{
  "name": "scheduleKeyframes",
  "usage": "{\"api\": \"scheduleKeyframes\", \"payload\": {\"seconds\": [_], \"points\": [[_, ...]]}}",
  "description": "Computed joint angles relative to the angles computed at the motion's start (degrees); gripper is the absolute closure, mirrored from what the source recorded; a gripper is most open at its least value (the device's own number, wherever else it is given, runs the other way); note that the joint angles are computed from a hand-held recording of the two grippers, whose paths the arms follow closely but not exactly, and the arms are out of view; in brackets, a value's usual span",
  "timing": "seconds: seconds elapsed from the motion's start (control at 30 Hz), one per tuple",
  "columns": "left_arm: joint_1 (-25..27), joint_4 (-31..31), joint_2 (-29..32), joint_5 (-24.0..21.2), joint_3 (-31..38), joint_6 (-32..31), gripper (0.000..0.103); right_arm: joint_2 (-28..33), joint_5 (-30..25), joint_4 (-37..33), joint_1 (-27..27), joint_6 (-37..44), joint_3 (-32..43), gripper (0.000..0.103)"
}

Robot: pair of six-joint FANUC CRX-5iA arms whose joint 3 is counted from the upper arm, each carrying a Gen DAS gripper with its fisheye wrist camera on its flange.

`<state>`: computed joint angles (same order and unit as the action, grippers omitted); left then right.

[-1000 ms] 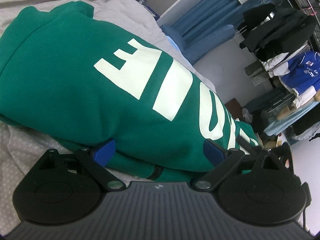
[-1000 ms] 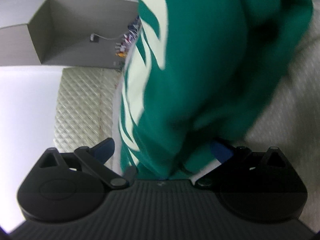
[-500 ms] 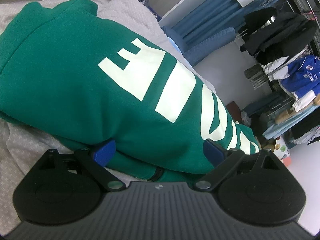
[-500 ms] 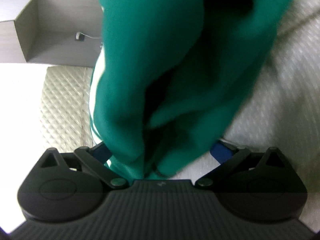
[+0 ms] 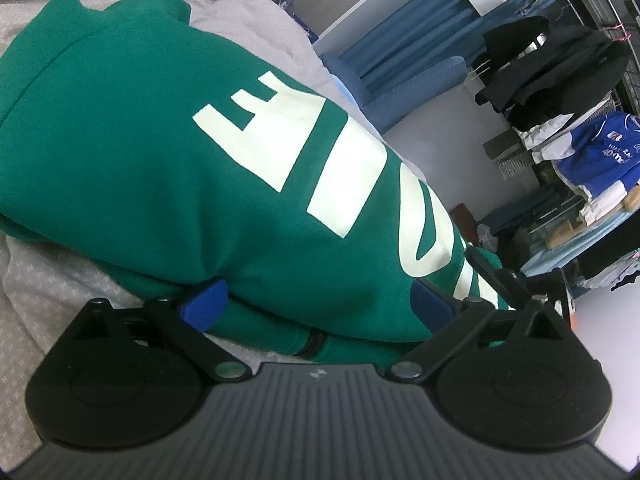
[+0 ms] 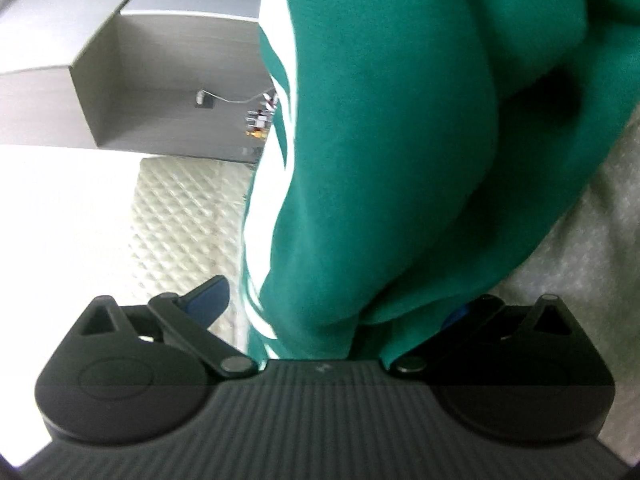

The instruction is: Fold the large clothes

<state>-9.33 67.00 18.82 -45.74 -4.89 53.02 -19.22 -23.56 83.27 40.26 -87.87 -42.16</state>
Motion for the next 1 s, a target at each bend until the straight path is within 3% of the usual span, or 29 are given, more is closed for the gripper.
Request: {"api": "scheduleKeyframes", "payload": {"seconds": [0.1,0.33,0.37,0.43,0.5,0.6,0.73,0.83,0.9,1.0], "points": [[0.12,-2.13,0.52,-0.51,0.82,2.02,0.003,0.81,-4.8,-10.6,3.58,10.02,1.87,0.0],[-0.14,-2.05,0.64,-0.12,0.76,2.08,0.003,0.94,-6.41,-12.49,3.86,10.26,1.93,0.0],[-0.2,-1.82,0.66,-0.04,0.67,1.9,0.003,0.88,-6.48,-12.3,3.77,10.51,1.9,0.002],[-0.43,-0.46,0.54,0.22,0.05,1.19,0.002,1.1,-7.68,-14.66,4.47,14.05,2.93,0.02],[-0.65,3.47,0.51,-0.28,-1.16,-0.37,0.0,0.29,-10.32,-15.66,7.41,15.62,3.14,0.037],[-1.02,14.18,1.32,-4.34,-3.63,-4.08,0.0,-0.04,-11.71,-18.06,8.21,20.64,4.58,0.051],[-1.41,25.31,4.18,-12.9,-5.17,-4.44,0.0,-1.42,-11.85,-15.83,8.3,19.42,3.69,0.058],[-1.32,28.03,9.0,-21.42,-3.95,0.83,0.0,-2.69,-11.36,-13.33,7.92,17.47,2.54,0.06],[-1.77,28.92,9.44,-20.63,-4.8,2.59,0.0,-2.89,-10.99,-12.01,7.7,16.61,2.13,0.061],[-2.86,32.92,8.85,-17.73,-6.26,-0.49,0.0,-2.91,-10.64,-10.46,7.64,14.44,1.18,0.061]]}}
